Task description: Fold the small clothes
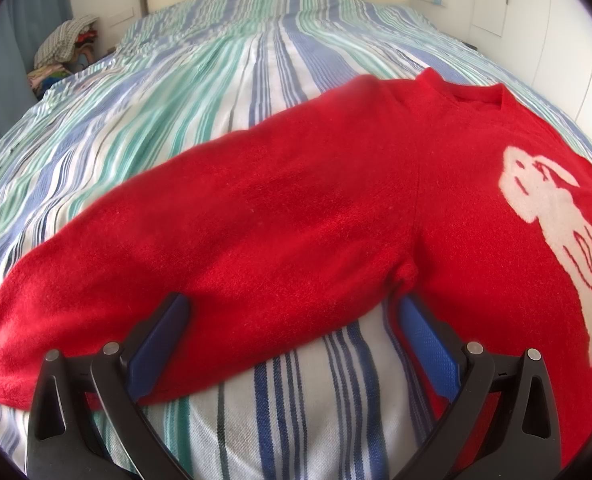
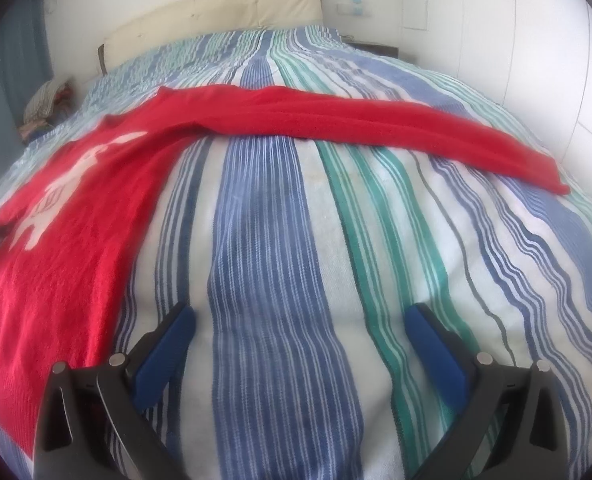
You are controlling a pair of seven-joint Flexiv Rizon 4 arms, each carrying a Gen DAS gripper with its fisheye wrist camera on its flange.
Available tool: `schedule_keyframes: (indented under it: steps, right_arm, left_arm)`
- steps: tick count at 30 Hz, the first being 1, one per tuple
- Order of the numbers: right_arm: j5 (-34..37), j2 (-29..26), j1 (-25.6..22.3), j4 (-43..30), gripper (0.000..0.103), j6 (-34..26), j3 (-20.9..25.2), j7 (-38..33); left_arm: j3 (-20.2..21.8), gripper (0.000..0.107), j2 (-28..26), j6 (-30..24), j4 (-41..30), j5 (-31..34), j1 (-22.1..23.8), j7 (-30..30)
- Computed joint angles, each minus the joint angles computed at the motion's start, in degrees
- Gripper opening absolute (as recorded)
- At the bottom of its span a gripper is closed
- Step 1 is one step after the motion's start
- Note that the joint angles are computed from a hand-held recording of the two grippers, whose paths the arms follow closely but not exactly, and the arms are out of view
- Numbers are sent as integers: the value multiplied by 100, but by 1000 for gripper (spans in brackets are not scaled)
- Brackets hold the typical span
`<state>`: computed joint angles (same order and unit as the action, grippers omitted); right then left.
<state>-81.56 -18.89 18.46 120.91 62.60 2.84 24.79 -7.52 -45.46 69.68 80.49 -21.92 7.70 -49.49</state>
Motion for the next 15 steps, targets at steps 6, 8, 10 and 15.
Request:
schedule_keyframes:
  steps: [6,8,10,15]
  right_arm:
    - [82,-10,73,-23,103,-153,6,-43]
    - [72,-14,78,-27,103,-170,6,-35]
    - [46,-12,71,-23,103,-161,3,-17]
    - [-39,-7,67,-18,103,-204,9,52]
  left_arm:
    - [0,103,-1,-7,-6,4,2,-5]
    - [1,103,-1,-8,-6,5,1,-7]
    - [1,103,-2,-7,-6,6,0,-9]
    - [2,103,-3,-9,-8,8,-1,-13]
